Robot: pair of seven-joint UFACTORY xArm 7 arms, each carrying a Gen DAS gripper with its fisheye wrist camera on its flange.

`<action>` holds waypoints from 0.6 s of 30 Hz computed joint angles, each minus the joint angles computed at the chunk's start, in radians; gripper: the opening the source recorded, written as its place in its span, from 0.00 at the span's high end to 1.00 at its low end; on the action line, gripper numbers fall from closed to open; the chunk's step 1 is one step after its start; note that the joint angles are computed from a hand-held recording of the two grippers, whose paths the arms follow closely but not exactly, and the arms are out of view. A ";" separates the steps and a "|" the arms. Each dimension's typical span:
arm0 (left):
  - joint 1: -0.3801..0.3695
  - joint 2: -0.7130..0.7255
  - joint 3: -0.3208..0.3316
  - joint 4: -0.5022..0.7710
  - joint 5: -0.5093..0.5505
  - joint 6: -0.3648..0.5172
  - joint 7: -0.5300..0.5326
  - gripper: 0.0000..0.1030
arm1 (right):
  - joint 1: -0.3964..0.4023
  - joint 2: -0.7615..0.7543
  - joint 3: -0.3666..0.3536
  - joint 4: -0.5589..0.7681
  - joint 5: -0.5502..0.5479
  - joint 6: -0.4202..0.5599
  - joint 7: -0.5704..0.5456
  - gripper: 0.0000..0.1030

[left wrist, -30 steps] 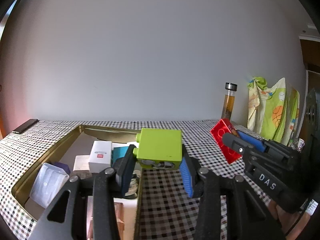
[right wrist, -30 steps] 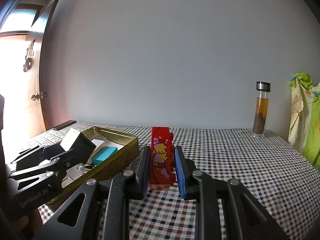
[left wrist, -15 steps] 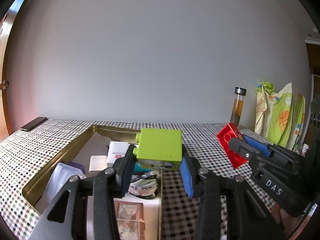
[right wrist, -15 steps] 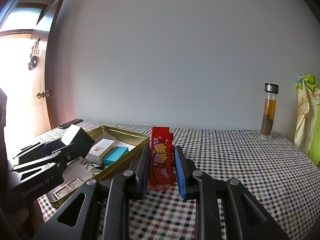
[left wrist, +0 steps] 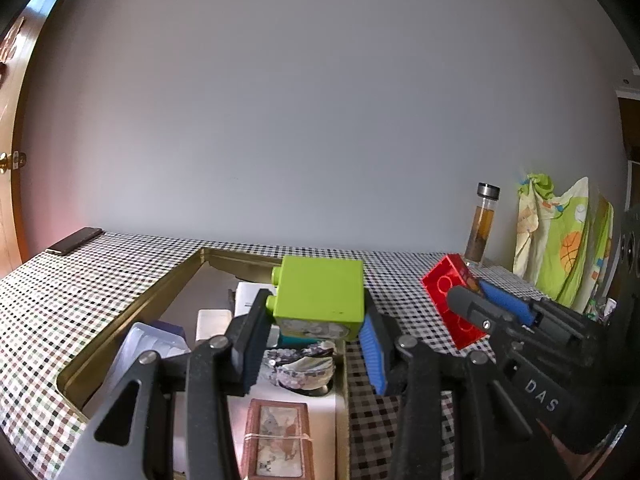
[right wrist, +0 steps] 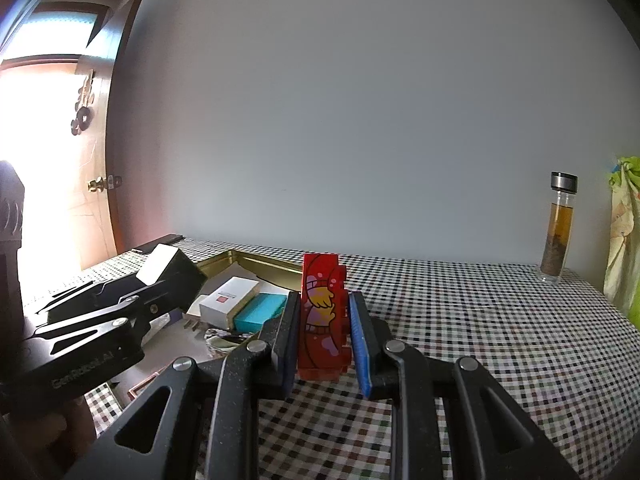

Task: Organize rigid objects
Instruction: 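Carry the green cube and red brick over the gold tin with both tools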

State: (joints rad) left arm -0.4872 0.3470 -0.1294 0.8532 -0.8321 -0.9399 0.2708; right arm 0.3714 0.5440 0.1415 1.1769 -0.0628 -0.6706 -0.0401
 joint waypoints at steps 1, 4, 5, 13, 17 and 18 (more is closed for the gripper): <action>0.000 -0.001 0.001 -0.003 -0.002 -0.003 0.000 0.60 | 0.001 0.001 0.001 0.001 -0.002 0.000 0.000 0.75; 0.005 -0.005 0.001 -0.014 -0.002 -0.010 -0.010 0.60 | 0.004 0.003 0.003 0.004 -0.005 0.003 0.000 0.75; 0.009 -0.008 0.001 -0.020 0.002 -0.010 -0.019 0.60 | 0.005 0.004 0.004 0.007 -0.007 0.004 0.001 0.75; 0.028 -0.026 0.005 -0.047 -0.002 -0.014 -0.040 0.60 | 0.023 0.011 0.006 0.018 -0.006 0.010 -0.008 0.75; 0.030 -0.031 0.005 -0.053 -0.006 -0.019 -0.042 0.60 | 0.028 0.014 0.009 0.026 -0.009 0.016 -0.011 0.75; 0.029 -0.029 0.005 -0.047 -0.013 -0.016 -0.034 0.60 | 0.029 0.015 0.010 0.028 -0.010 0.018 -0.010 0.75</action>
